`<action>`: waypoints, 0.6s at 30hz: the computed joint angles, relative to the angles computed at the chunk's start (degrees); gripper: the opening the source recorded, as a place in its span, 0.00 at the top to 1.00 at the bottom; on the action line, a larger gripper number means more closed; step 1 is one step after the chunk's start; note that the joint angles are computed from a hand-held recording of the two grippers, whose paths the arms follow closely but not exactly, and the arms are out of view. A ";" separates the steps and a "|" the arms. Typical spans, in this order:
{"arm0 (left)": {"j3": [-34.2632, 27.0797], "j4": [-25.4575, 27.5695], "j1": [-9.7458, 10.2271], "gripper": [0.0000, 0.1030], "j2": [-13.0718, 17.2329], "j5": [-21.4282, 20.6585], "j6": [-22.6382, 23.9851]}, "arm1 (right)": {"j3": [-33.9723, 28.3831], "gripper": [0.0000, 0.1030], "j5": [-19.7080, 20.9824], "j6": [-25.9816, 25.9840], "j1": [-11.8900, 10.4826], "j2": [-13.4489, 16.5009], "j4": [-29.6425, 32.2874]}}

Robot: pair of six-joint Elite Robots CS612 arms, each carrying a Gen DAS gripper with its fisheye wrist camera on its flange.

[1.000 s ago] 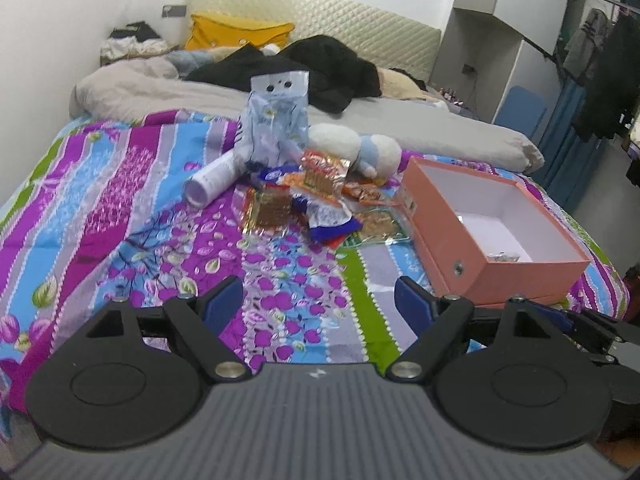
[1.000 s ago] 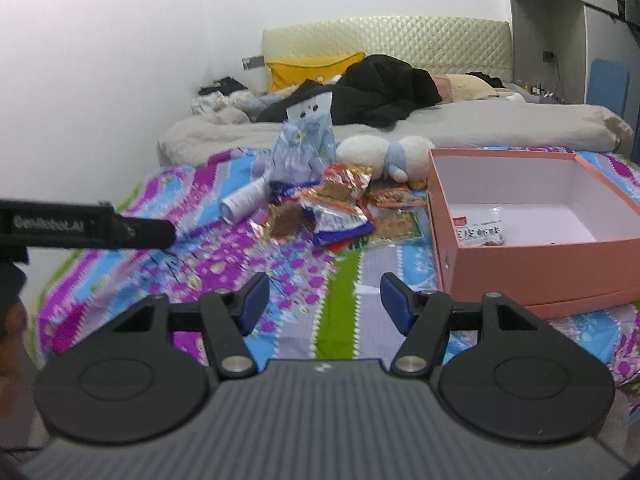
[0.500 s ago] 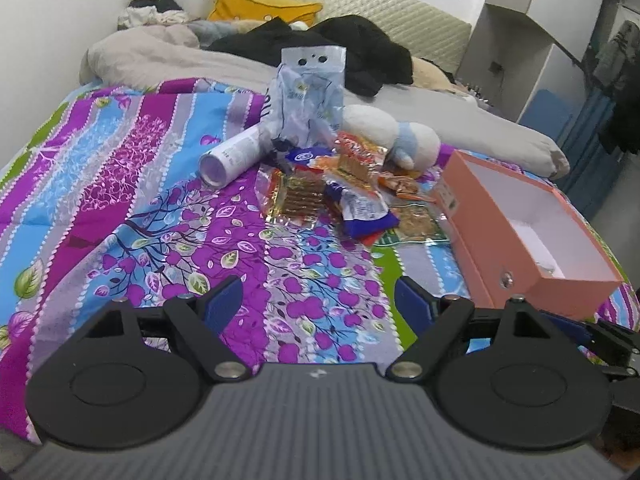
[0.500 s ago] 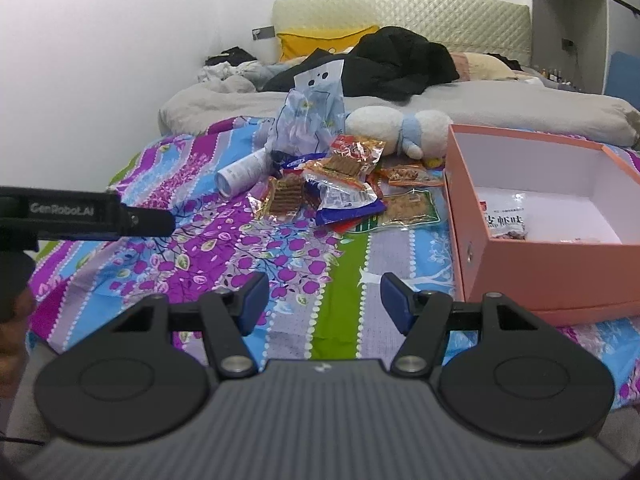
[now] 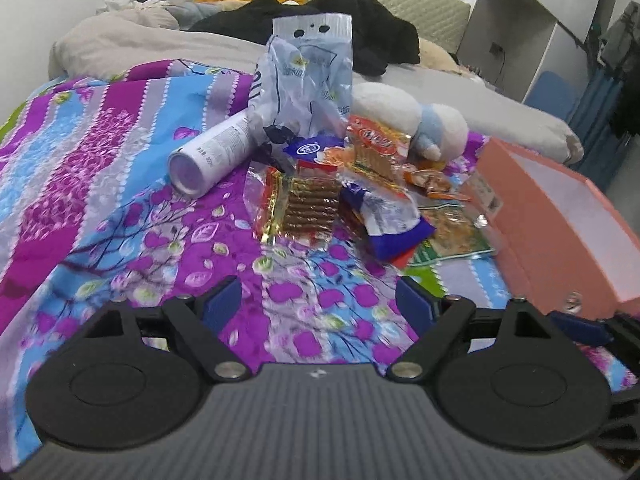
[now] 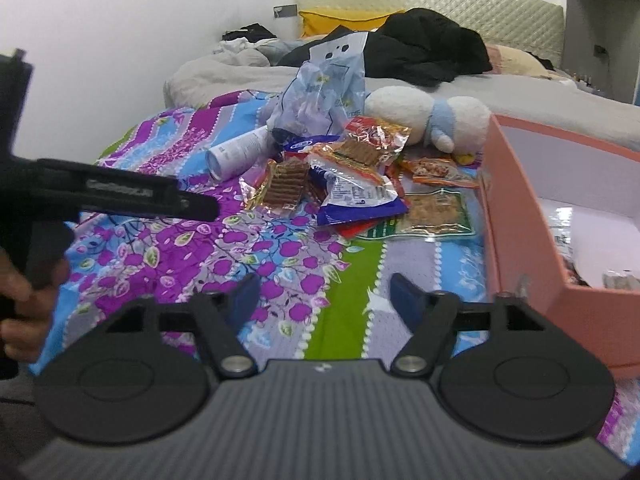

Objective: Organize snacks
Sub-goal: 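Grasp the red strip snack with the left tool while the right tool grasps the blue cabbage packet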

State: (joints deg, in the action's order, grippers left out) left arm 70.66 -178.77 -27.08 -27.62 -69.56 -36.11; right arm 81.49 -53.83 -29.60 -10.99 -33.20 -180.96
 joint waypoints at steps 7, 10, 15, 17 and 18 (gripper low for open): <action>-8.46 4.48 2.11 0.07 4.97 -3.30 2.40 | -7.44 0.17 -3.75 0.52 1.61 4.37 2.43; -12.55 7.21 2.92 0.06 7.13 -4.33 3.06 | -12.05 0.17 -4.10 2.05 2.19 6.80 4.57; -18.92 8.34 4.03 0.06 10.76 -5.67 5.66 | -18.70 0.17 -4.27 2.99 3.14 10.56 4.91; -21.57 9.78 4.44 0.06 12.14 -6.35 6.00 | -21.55 0.17 -4.33 3.24 3.53 12.11 5.72; -23.06 10.42 4.71 0.06 12.98 -7.12 6.27 | -22.88 0.17 -4.78 3.18 3.80 12.82 6.26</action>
State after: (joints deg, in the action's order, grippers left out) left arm 47.59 -168.35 -22.37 -14.64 -76.68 -29.84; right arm 58.62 -58.61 -26.42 -7.19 -20.38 -174.70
